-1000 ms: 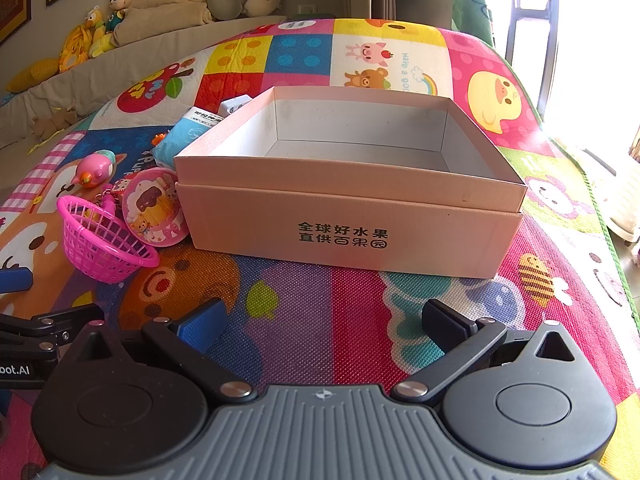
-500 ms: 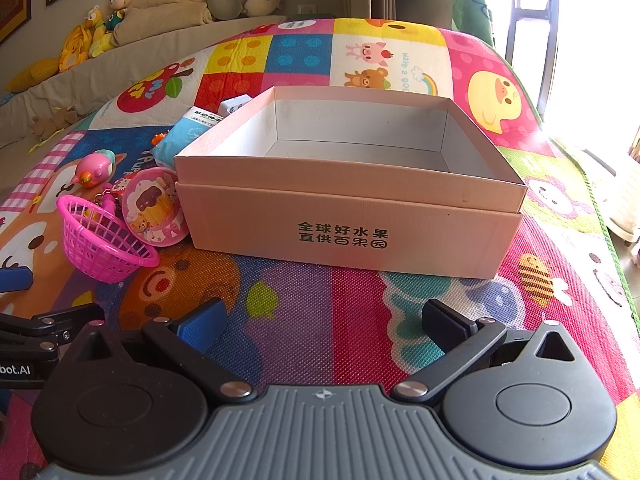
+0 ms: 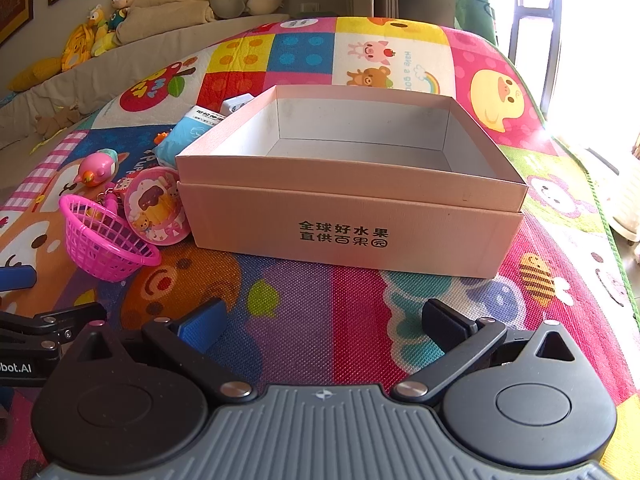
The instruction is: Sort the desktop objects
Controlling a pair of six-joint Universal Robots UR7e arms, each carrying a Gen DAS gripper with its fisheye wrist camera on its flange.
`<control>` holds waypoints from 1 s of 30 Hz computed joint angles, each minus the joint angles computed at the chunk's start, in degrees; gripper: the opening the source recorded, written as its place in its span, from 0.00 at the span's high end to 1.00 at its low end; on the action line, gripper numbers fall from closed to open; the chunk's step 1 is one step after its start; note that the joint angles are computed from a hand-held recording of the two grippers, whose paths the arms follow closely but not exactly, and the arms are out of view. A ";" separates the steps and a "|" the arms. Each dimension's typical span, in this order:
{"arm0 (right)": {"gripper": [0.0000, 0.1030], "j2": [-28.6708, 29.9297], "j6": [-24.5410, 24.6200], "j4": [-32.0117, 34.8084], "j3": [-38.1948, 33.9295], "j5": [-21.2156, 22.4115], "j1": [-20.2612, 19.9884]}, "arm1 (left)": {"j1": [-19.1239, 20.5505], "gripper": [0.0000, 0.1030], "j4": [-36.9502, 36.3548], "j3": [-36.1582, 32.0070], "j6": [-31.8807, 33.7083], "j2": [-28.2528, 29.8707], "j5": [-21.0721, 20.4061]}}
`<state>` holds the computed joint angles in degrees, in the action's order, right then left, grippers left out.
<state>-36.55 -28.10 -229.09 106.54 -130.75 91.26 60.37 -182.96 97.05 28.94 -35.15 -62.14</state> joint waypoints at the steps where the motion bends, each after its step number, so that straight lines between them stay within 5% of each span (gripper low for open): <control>1: 0.00 -0.54 0.04 0.80 0.51 0.20 -0.04 | 0.00 0.00 0.10 0.05 -0.10 -0.08 -0.07; 18: 0.00 -3.19 4.55 6.45 3.10 -3.48 1.43 | -0.41 0.00 0.82 0.74 -1.61 -1.05 0.93; 23: 0.00 -7.52 8.65 16.92 5.41 -2.33 2.52 | -1.25 0.00 -1.77 2.80 1.70 -3.70 -0.98; 30: 0.00 -9.70 -0.74 3.22 0.85 -0.85 9.01 | -2.94 0.00 -4.22 0.91 6.46 -5.77 -4.09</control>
